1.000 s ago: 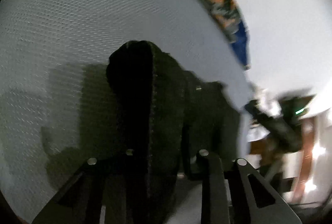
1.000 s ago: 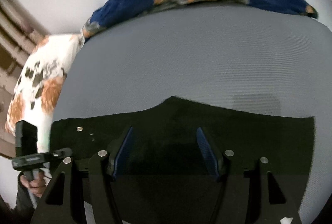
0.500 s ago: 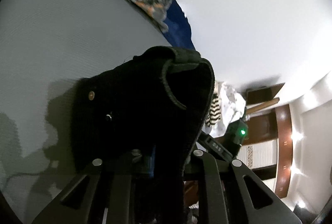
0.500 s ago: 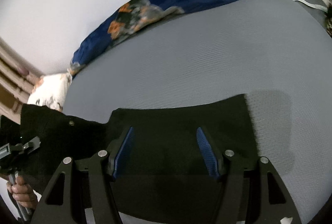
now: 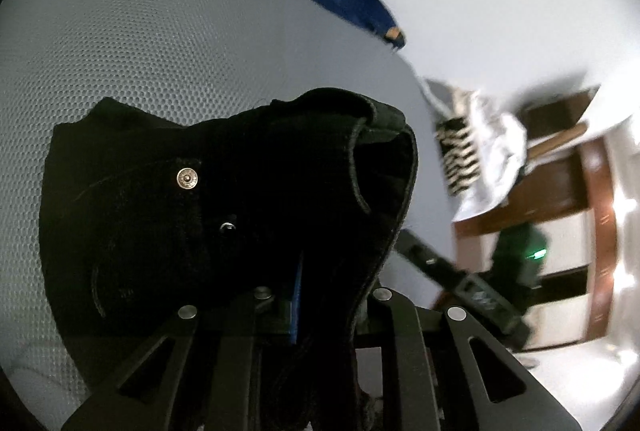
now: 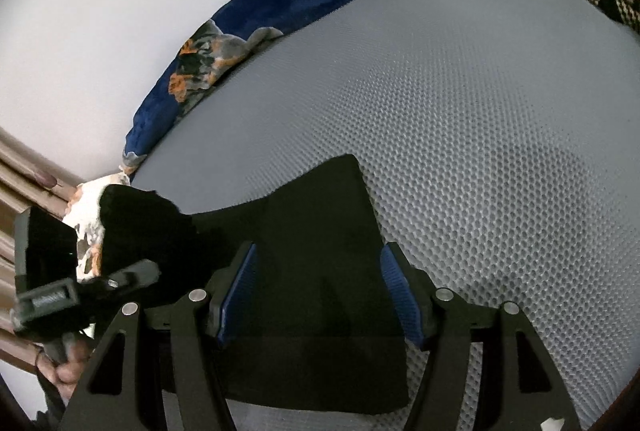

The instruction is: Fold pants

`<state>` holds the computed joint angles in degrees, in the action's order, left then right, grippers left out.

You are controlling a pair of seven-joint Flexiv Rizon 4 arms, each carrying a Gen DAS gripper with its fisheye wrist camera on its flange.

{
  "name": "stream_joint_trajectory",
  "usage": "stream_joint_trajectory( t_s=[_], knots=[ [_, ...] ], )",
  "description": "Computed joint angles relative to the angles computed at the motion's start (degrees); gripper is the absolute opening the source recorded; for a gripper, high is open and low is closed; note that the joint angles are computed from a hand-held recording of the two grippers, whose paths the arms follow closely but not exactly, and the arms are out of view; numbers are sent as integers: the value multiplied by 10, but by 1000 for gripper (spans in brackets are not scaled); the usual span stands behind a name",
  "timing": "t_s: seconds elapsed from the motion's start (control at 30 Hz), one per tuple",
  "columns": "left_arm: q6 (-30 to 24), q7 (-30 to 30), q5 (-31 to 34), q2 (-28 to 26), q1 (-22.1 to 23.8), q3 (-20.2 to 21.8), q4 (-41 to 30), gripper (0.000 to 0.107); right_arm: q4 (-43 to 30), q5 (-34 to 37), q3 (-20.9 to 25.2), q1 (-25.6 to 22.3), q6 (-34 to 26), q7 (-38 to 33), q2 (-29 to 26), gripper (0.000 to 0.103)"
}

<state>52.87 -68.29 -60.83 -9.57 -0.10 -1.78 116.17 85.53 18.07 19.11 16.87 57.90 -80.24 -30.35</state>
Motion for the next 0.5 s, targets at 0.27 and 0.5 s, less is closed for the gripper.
stream_joint_trajectory(
  t_s=[0.27,0.5],
  knots=[
    [30,-15,61,-3,-18,-11,5,58,5,54,22,-30,8,-36,0,62],
    [98,27,74,46,-38,1,45,70,-7,99,38,-52,-36,-82,2,62]
  ],
)
